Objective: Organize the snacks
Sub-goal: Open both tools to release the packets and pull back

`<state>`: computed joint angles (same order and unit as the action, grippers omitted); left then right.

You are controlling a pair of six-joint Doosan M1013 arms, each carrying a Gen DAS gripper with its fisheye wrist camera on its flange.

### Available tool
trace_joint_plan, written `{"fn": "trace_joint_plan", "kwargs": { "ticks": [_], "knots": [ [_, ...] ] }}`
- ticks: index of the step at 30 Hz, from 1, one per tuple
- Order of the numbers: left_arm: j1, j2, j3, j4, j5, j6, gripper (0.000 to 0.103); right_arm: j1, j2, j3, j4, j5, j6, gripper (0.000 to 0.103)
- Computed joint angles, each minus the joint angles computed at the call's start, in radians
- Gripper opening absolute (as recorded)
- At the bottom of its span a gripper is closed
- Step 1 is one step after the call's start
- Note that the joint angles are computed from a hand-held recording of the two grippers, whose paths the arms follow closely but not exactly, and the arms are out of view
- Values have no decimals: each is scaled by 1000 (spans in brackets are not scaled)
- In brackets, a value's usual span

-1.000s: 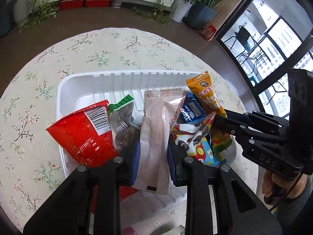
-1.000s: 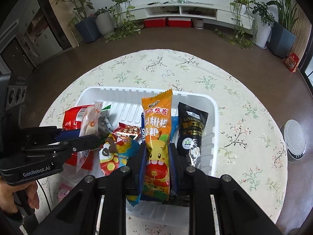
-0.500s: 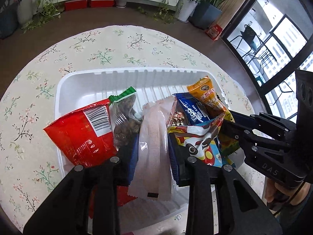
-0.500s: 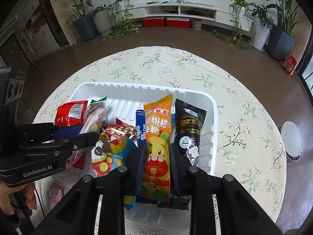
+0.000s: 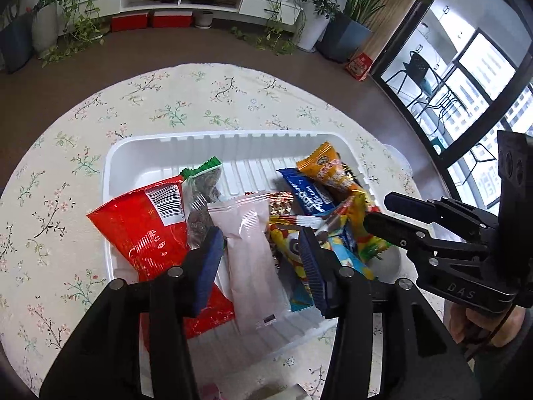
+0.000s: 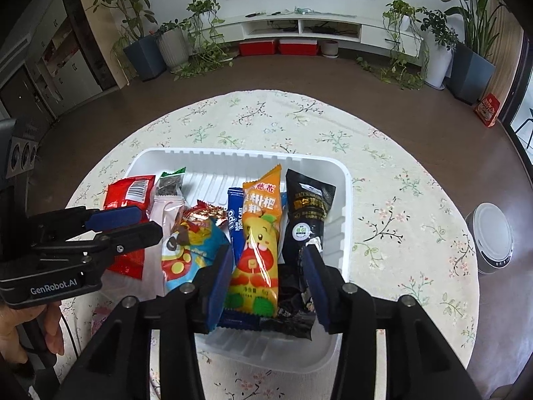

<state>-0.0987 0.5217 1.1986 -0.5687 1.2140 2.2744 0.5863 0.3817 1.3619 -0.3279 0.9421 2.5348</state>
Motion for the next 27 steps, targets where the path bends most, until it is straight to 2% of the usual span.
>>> {"fn": "trace_joint_plan", "kwargs": {
  "ticks": [2,4,5,7,8,9,10,17,21,27],
  "knots": [
    [5,-17,14,-14,-9,19,46,5,-14,14,-14,-13,22,57],
    [15,-33,26,-36,-14,39,61,12,-34,34,-28,-35,54,65],
    [21,-43,35,-47,-19,50,64,14,-45,46,-33,-51,71,68],
    [37,-64,54,-70,-24,68,81,25,-75,83,-65,-97,126,81],
    [42,-73,63,-77,-25,71,86,34,-87,98,-90,-110,158,83],
    [50,-83,73,-84,-28,73,97,43,-96,110,-113,-117,185,87],
    [58,-93,83,-94,-31,79,101,52,-107,125,-138,-126,211,87],
    [110,-172,182,-132,-83,160,103,103,-156,201,-200,-171,334,87],
    [155,-230,272,-191,-135,272,103,146,-188,257,-259,-203,437,87],
    [207,-263,338,-98,-78,181,103,214,-207,304,-301,-209,553,87]
  ]
}}
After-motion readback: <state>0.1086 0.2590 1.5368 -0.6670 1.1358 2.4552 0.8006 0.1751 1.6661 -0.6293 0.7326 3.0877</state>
